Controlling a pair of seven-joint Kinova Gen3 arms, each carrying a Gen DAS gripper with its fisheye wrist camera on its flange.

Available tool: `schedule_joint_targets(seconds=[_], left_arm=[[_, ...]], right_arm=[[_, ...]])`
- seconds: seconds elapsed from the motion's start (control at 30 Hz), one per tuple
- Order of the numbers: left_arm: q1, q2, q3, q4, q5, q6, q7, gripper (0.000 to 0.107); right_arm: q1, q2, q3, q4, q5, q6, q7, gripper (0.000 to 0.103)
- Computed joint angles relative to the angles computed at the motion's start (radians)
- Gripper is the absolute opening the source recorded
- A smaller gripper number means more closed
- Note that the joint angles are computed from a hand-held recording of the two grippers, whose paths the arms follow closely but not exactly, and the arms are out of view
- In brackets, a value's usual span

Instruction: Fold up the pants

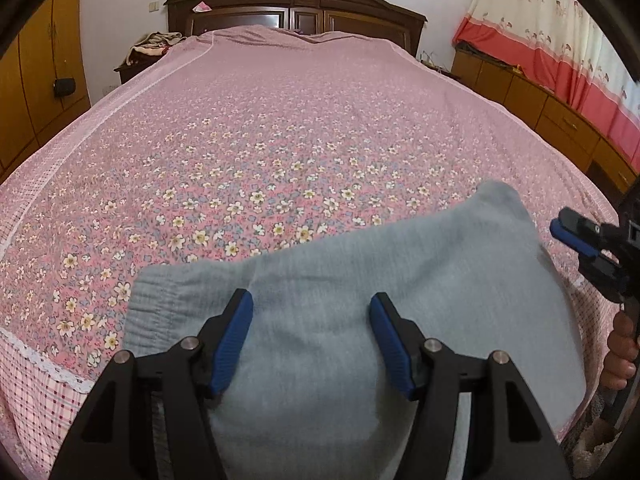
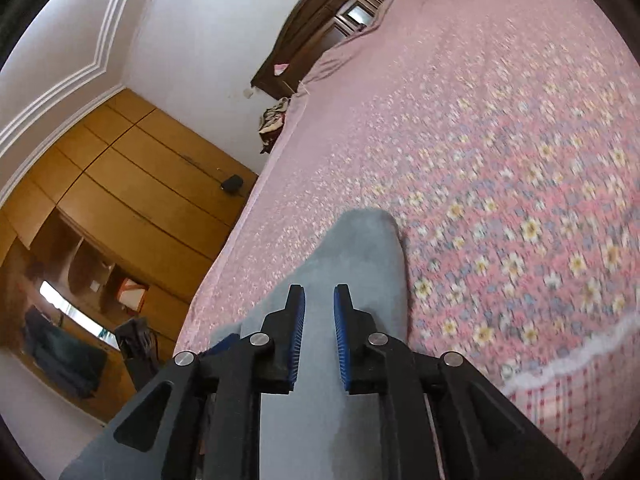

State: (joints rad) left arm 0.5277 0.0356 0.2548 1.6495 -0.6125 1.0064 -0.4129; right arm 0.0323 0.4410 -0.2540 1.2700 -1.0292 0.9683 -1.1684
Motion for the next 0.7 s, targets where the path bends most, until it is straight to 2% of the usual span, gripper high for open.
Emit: schedule_joint_targets(seconds=[0.17, 0.3, 0.43, 0.5, 0.53, 0.6, 0.7], left_arm=[[0.005, -0.003, 0.004, 0.007, -0.013, 0.001, 0.02, 0.064], [0.006, 0.0, 0.004, 0.001, -0.009, 0.007, 0.014, 0.064], [0.005, -0.007, 0.003, 0.004, -0.003, 0.004, 0.017, 0.065], [0.012, -0.011, 0.01, 0.004, -0.016, 0.019, 0.035, 0.065], [0.017, -0.012, 0.016, 0.006, -0.027, 0.027, 0.046, 0.065], [0.02, -0.014, 0.02, 0.012, -0.038, 0.029, 0.052, 0.065], [0.026, -0.011, 0.027, -0.002, -0.036, 0.048, 0.057, 0.065]], right_arm=[[0.013, 0.004, 0.014, 0.059, -0.009, 0.008, 0.012, 0.016], [0.058, -0.002, 0.003, 0.083, -0.066, 0.034, 0.038, 0.015], [0.103, 0.028, -0.016, 0.074, -0.14, 0.156, 0.116, 0.016], [0.092, 0.042, -0.01, 0.067, -0.123, 0.194, 0.133, 0.016], [0.063, 0.04, 0.017, 0.061, -0.095, 0.188, 0.117, 0.015], [0.06, 0.044, 0.018, 0.076, -0.087, 0.167, 0.1, 0.009], [0.071, 0.047, 0.022, 0.063, -0.092, 0.184, 0.086, 0.012]])
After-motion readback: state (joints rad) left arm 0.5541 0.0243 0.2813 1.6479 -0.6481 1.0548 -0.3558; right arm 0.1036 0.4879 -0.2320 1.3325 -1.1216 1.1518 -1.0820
